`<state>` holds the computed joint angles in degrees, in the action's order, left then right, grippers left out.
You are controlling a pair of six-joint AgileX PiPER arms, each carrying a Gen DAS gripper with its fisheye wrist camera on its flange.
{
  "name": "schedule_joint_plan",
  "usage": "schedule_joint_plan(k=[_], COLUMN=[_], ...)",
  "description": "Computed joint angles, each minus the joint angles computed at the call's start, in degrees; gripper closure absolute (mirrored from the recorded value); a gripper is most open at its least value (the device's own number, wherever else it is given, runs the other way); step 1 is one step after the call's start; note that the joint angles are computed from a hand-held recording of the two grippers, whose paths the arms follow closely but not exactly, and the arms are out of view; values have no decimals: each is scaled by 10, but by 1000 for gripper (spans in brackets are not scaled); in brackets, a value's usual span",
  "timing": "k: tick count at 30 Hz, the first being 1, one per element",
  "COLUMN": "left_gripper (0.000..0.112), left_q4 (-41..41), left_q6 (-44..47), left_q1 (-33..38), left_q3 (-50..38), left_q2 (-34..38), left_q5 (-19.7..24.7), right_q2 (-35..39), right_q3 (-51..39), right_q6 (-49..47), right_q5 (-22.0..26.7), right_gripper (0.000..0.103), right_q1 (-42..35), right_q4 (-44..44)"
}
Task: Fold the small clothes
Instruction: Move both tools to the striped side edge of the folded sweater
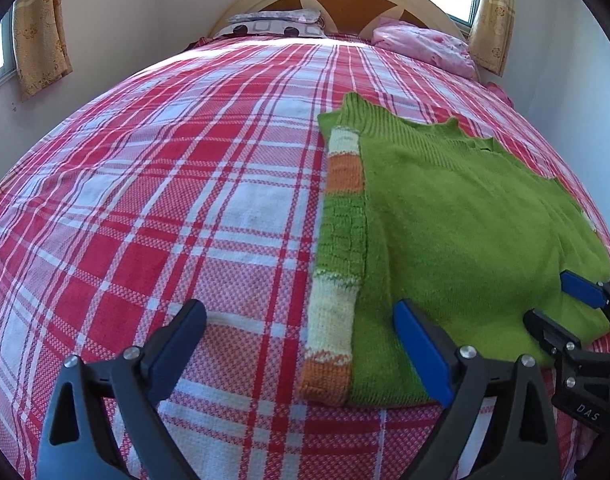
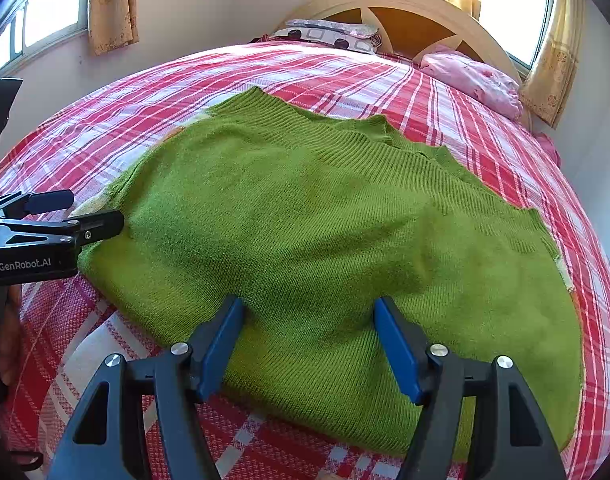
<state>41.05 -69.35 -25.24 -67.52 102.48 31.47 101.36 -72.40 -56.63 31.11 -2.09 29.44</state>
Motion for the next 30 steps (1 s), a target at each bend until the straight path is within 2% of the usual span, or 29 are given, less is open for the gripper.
schedule_joint_plan(k=[4, 6, 9, 12, 16, 20, 23, 28, 30], left_gripper=[15, 15, 15, 15, 15, 15, 15, 15, 15], left_q4=[-45, -14, 9, 2, -41, -133, -169, -269, -347], left_q6=[47, 16, 3, 26, 72, 167, 210, 331, 417], left_q1=[21, 36, 60, 85, 117, 139, 145, 159, 168], left_q3=[32, 67, 87, 80, 76, 66, 52, 13, -5], left_q2=[-35, -63, -82, -77, -72, -58, -48, -21, -8], left_q5=[-32, -56, -61, -47, -71, -100, -115, -135, -144], right_q2=[-33, -53, -79, -88, -105, -117, -118, -108, -103], right_q3=[30, 54, 86, 92, 116, 138, 148, 158, 160], right_q6=[-50, -104, -159, -148, -158, -181, -183, -119, -83], right_q5=[-1, -3, -18, -19, -44, -69, -93, -140, -151], right_gripper=[34, 34, 34, 34, 34, 34, 34, 35, 35], right_q1=[-10, -11, 6, 29, 66, 105, 138, 186, 197], right_q4=[55, 99, 132, 119, 113, 115, 105, 30, -4])
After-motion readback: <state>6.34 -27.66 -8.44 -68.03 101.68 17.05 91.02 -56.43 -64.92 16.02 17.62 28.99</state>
